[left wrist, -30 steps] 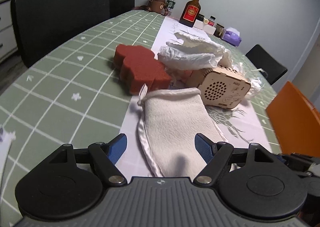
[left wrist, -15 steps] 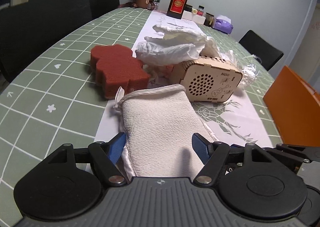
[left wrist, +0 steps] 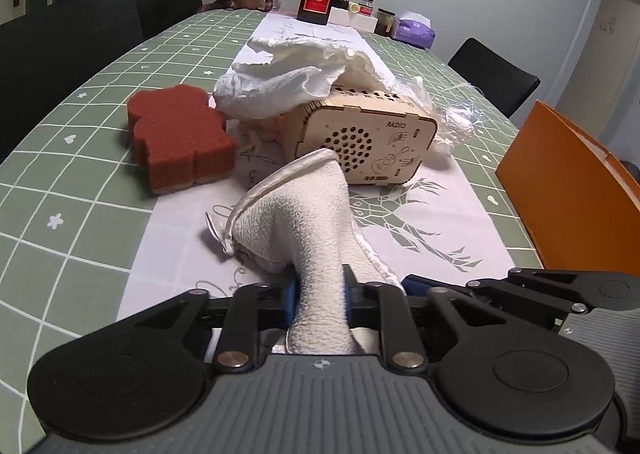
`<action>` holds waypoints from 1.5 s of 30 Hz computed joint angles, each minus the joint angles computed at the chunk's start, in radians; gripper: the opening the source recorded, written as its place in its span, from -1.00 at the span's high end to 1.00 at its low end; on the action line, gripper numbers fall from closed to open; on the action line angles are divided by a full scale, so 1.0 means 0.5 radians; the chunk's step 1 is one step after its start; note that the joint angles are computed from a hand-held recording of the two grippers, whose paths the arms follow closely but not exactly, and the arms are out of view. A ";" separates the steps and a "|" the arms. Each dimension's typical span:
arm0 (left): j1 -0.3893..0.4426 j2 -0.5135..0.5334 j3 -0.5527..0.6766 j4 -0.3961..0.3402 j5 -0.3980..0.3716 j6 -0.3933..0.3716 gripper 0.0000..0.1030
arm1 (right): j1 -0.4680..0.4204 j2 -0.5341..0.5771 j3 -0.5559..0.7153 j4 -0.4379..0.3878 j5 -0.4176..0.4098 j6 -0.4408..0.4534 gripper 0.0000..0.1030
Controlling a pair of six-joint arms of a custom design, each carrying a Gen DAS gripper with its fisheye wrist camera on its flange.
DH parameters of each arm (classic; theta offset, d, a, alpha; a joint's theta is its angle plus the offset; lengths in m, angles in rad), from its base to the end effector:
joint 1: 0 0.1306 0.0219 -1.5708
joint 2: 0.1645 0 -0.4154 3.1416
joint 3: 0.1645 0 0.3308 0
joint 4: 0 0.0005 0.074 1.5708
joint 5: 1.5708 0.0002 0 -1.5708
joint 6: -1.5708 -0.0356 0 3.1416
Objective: Organize soft objects
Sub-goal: 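Lift the bath mitt with the left gripper while the right grasps the white plastic bag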
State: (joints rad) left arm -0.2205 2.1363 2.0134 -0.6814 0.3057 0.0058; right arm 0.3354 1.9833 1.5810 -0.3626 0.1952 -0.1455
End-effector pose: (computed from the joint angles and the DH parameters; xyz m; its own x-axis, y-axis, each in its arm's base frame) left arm 0.6825 -0.1645 0.3217 -0.7053 0.1524 -0.6923 0.4082 0.8858 -0.2208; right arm 0.5986 0.2008 0.2737 -0.6746 -0.0845 -0.7333 -0.0939 0.9952 -0.0283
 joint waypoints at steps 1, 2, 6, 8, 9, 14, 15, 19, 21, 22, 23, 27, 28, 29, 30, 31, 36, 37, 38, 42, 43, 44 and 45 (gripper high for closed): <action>-0.002 -0.004 -0.003 0.003 -0.005 -0.006 0.65 | 0.002 -0.002 0.003 -0.008 0.006 0.006 0.58; -0.003 -0.014 -0.019 0.016 -0.012 -0.014 0.69 | 0.004 -0.005 0.005 -0.016 0.008 0.009 0.56; 0.014 -0.043 -0.050 0.058 -0.019 -0.002 0.73 | 0.006 -0.034 -0.002 -0.015 0.030 0.018 0.53; 0.031 -0.049 -0.039 0.054 0.001 0.030 0.74 | 0.010 -0.054 -0.007 0.002 0.076 0.045 0.43; 0.040 -0.053 -0.040 0.065 0.007 0.045 0.74 | 0.010 -0.065 -0.009 0.016 0.091 0.059 0.42; 0.077 -0.067 -0.011 0.113 -0.003 0.131 0.74 | 0.010 -0.086 0.036 0.060 0.164 0.150 0.30; 0.086 -0.061 0.008 0.109 -0.004 0.147 0.74 | 0.009 -0.082 0.059 0.062 0.171 0.168 0.30; 0.111 -0.041 0.076 0.110 -0.033 0.199 0.74 | 0.000 -0.040 0.190 0.056 0.216 0.219 0.14; 0.120 -0.032 0.109 0.122 -0.048 0.218 0.74 | -0.004 -0.015 0.248 0.089 0.255 0.230 -0.12; 0.123 -0.026 0.127 0.125 -0.062 0.225 0.74 | -0.007 0.000 0.281 0.095 0.264 0.229 -0.23; 0.126 -0.023 0.138 0.131 -0.080 0.232 0.74 | -0.010 0.025 0.334 0.080 0.266 0.228 -0.25; 0.139 -0.022 0.147 0.176 -0.183 0.268 0.74 | -0.003 0.136 0.533 0.022 0.240 0.344 -0.26; 0.142 -0.013 0.165 0.168 -0.204 0.273 0.74 | 0.001 0.169 0.583 0.011 0.245 0.400 -0.29; 0.147 0.002 0.194 0.149 -0.213 0.274 0.74 | 0.004 0.201 0.635 -0.009 0.238 0.451 -0.31; 0.151 0.017 0.222 0.128 -0.217 0.280 0.74 | 0.005 0.240 0.699 -0.043 0.225 0.507 -0.36; 0.154 0.029 0.244 0.114 -0.221 0.287 0.74 | 0.006 0.278 0.761 -0.079 0.212 0.565 -0.55; 0.157 0.065 0.300 0.089 -0.242 0.302 0.73 | 0.014 0.440 0.982 -0.097 0.283 0.879 -0.74; 0.157 0.073 0.314 0.079 -0.242 0.306 0.73 | 0.012 0.468 1.023 -0.101 0.293 0.923 -0.74; 0.156 0.083 0.328 0.066 -0.241 0.308 0.73 | 0.008 0.500 1.079 -0.125 0.291 0.959 -0.74; 0.152 0.124 0.391 -0.004 -0.232 0.311 0.73 | -0.007 0.622 1.324 -0.327 0.265 1.011 -0.53; 0.150 0.132 0.406 -0.015 -0.228 0.312 0.73 | -0.010 0.643 1.372 -0.376 0.255 1.008 -0.31; 0.148 0.140 0.420 -0.024 -0.228 0.312 0.73 | -0.011 0.660 1.412 -0.417 0.253 1.005 -0.22; 0.144 0.147 0.433 -0.031 -0.233 0.311 0.73 | -0.011 0.671 1.437 -0.439 0.249 1.006 -0.19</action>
State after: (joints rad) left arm -0.1483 2.2099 2.2299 -0.6970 0.1894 0.1612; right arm 0.3301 2.3190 2.2995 -0.5823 0.3200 0.3573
